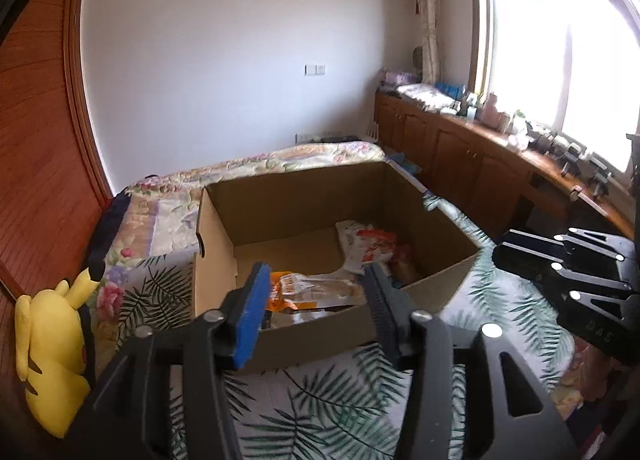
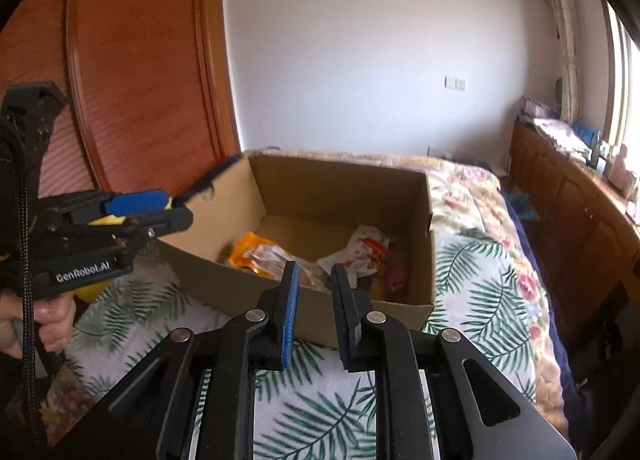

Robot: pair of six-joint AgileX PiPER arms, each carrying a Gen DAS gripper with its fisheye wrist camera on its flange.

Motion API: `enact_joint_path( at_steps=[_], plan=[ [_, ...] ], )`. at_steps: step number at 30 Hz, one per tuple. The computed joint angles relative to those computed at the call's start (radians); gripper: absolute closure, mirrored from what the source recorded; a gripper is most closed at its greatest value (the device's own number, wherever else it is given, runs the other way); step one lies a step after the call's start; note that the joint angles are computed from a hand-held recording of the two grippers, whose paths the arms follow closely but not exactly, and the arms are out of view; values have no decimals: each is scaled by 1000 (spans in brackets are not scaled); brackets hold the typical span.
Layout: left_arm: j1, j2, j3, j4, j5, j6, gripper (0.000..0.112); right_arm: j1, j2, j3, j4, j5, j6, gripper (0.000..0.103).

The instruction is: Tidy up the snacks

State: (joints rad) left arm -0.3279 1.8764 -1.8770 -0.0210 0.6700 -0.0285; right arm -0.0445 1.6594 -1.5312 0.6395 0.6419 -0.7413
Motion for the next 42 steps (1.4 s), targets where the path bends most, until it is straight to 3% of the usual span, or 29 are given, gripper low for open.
enact_joint_path(
  at_steps=[3, 6, 8, 12, 14, 17, 26, 29, 39, 42],
  plan=[
    [-12, -64, 52, 11, -13, -17, 59, -8, -71, 45, 31, -5, -6, 77],
    [-35, -117, 94, 67, -22, -66, 47, -11, -136, 94, 52, -23, -16, 67],
    [-47, -149, 132, 110, -47, -105, 38, -8, -176, 126, 53, -46, -9, 52],
    [-65, -213, 211, 174, -90, -163, 33, -12, -233, 191, 90, -77, -39, 37],
    [-74, -241, 251, 215, -110, -204, 31, -11, -252, 222, 89, -98, -41, 25],
    [-89, -299, 337, 304, -159, -301, 25, 2, -298, 292, 76, -170, -40, 14],
    [-167, -444, 569, 701, -190, -715, 20, 2, -402, 457, 72, -262, -55, 11],
    [-213, -467, 622, 885, -145, -904, 20, -10, -468, 536, 143, -282, -129, 10],
    [-338, -567, 819, 1095, -93, -1198, 20, -39, -642, 736, 222, -316, -203, 10],
    [-393, -588, 856, 1129, -53, -1254, 20, -87, -667, 769, 303, -273, -274, 10]
  ],
)
